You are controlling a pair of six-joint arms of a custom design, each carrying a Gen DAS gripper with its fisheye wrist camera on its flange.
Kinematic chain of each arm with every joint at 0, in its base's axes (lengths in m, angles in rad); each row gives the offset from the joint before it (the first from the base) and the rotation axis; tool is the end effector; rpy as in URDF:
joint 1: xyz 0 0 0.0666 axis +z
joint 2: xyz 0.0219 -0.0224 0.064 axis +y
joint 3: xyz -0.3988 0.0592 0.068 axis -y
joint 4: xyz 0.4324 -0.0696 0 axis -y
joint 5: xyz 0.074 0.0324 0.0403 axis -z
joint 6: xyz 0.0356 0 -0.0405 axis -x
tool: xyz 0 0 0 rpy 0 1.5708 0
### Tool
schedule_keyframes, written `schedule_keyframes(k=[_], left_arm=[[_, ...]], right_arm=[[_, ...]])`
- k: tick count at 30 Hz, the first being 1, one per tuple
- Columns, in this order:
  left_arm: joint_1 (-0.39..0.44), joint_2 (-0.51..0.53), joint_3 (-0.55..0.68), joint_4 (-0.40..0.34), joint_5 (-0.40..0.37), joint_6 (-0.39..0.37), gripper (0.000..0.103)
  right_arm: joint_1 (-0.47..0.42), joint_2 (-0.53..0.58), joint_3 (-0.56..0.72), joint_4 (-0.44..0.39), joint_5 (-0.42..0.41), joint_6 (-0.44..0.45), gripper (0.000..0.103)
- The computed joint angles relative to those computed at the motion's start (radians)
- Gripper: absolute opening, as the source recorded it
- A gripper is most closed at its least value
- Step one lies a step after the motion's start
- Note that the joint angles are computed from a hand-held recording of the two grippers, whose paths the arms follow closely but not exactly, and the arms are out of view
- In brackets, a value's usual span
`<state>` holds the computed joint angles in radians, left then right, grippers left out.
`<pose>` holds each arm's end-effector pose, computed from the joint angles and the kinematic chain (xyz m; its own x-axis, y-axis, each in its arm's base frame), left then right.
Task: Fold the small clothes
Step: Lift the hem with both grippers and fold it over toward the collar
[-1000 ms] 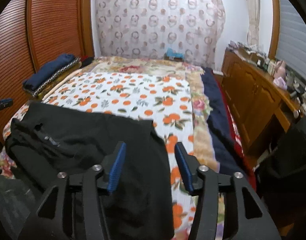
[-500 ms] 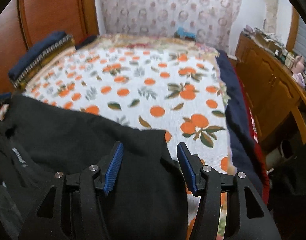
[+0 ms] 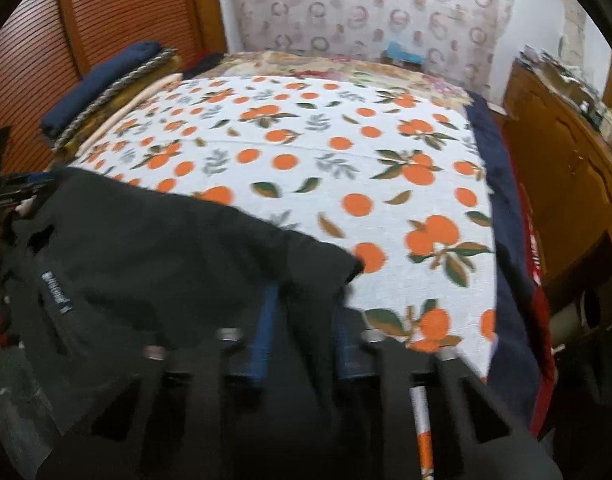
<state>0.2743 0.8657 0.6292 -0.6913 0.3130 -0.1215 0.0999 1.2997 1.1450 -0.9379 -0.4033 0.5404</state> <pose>0.2920 0.0704 0.2906 -0.7744 -0.0981 -0.6250 0.0140 0.9850 -0.1719 0.4532 0.0591 0.3716 -0.6179 -0.5375 -0.5739 -0.6872 0.7238 0.0620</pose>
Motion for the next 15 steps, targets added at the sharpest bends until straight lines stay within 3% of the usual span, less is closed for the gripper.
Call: schedule_keyframes(k=[2,9,15], left_arm=[[0.000,-0.057,-0.003,-0.011,0.017,0.008,0.006],[0.065,-0.309,0.039,-0.088,0.136,0.049,0.006],[0.181,-0.453,0.103,-0.079,0.265,0.099,0.006]], right_arm=[[0.001,-0.024,-0.017,0.013,0.003,-0.004,0.009],[-0.057,-0.218,-0.061,0.065,-0.139,-0.056,0.008],[-0.089,-0.368,-0.012,0.086,-0.241,-0.071,0.008]])
